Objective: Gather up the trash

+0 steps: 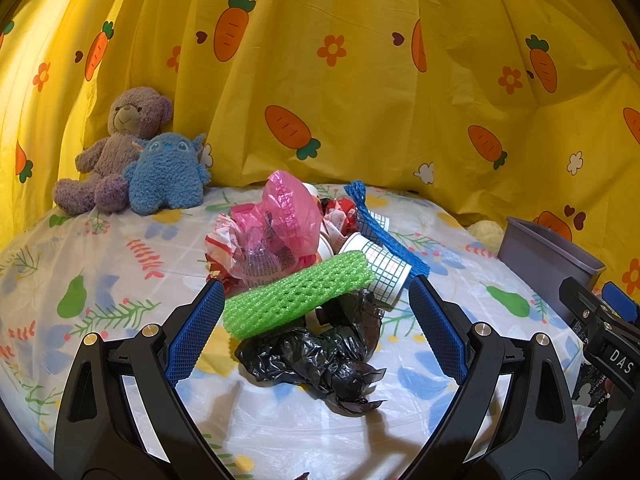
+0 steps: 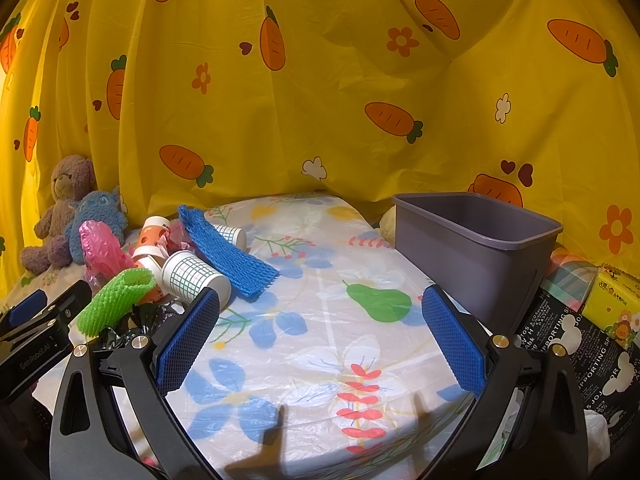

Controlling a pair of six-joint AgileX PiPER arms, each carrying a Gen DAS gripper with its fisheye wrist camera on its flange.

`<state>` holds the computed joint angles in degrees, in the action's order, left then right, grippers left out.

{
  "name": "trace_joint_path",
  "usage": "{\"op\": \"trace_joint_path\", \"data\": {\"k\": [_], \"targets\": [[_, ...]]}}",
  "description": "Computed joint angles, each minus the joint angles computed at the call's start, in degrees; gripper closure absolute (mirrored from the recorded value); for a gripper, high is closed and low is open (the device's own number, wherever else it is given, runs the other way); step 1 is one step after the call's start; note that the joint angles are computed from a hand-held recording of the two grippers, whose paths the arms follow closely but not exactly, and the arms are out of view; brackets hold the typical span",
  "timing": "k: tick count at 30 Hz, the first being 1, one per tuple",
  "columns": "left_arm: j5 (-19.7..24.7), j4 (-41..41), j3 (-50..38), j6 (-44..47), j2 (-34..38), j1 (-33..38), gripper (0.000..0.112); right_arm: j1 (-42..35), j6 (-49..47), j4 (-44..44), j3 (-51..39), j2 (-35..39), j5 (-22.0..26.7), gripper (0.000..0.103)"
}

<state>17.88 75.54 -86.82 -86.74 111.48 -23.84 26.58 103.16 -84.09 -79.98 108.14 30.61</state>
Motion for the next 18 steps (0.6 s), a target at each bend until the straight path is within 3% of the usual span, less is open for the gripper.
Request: {"op": "trace_joint_path", "data": {"k": [18], "targets": [[-0.2, 1.3, 0.2, -1.3, 0.2, 0.0, 0.021, 0.0, 0.5, 0.0, -0.4, 0.4, -0.6, 0.005]]}}
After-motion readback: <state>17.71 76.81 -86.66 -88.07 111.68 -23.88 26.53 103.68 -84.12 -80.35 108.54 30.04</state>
